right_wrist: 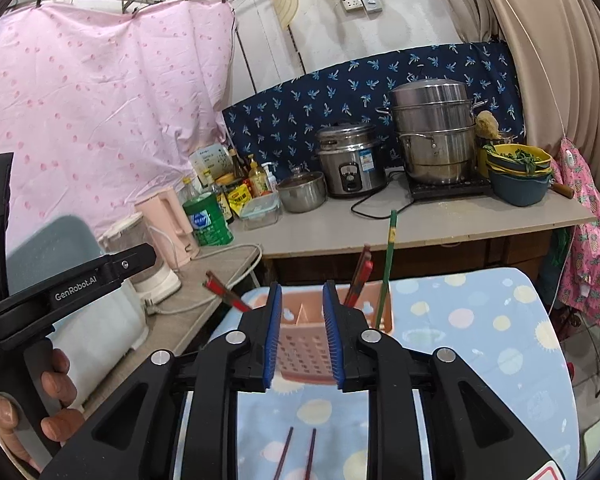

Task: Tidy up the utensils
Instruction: 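Move both open tools back down to the last two dark red chopsticks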

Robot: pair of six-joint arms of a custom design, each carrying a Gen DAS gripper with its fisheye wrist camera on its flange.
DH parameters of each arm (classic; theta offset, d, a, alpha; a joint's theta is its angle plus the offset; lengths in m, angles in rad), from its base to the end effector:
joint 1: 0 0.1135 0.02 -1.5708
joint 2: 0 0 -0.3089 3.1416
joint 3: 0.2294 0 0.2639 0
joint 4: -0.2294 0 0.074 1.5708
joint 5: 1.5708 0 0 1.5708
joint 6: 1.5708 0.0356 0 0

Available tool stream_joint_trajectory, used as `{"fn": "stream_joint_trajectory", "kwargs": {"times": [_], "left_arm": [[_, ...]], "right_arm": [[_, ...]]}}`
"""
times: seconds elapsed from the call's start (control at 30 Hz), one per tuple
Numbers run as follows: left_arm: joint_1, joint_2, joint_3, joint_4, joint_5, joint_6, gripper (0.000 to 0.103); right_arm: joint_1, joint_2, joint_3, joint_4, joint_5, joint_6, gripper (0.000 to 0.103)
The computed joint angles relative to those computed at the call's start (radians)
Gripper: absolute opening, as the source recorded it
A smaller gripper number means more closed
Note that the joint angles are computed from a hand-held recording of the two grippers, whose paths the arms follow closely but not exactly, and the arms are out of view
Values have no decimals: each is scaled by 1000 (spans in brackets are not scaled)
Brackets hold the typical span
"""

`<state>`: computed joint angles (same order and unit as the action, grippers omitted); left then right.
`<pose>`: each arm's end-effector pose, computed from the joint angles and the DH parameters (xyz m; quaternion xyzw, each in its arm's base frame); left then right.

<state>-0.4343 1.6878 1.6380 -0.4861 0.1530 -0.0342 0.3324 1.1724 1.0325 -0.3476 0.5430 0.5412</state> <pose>0.3693 -0.1773 0.4117 0.2093 0.8417 -0.1791 0.4643 0.2473 0.0659 0.3729 0.2235 0.8066 0.0019 0.5472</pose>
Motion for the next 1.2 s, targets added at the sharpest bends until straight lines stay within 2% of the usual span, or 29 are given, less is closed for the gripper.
{"fn": "stream_joint_trajectory", "kwargs": {"times": [0.07, 0.5, 0.87, 1.03, 1.2], "left_arm": [[6, -28, -62, 14, 4, 16, 57], [27, -163, -383, 63, 11, 83, 58], [32, -256, -624, 94, 11, 131, 63], [48, -270, -731, 114, 6, 139, 63], [59, -279, -813, 129, -3, 159, 63]], "right_arm": [[37, -19, -29, -13, 30, 18, 28], [268, -105, -180, -146, 158, 262, 30], [510, -52, -262, -305, 255, 549, 30], [605, 25, -304, -333, 240, 671, 30], [675, 104, -361, -282, 193, 767, 30]]}}
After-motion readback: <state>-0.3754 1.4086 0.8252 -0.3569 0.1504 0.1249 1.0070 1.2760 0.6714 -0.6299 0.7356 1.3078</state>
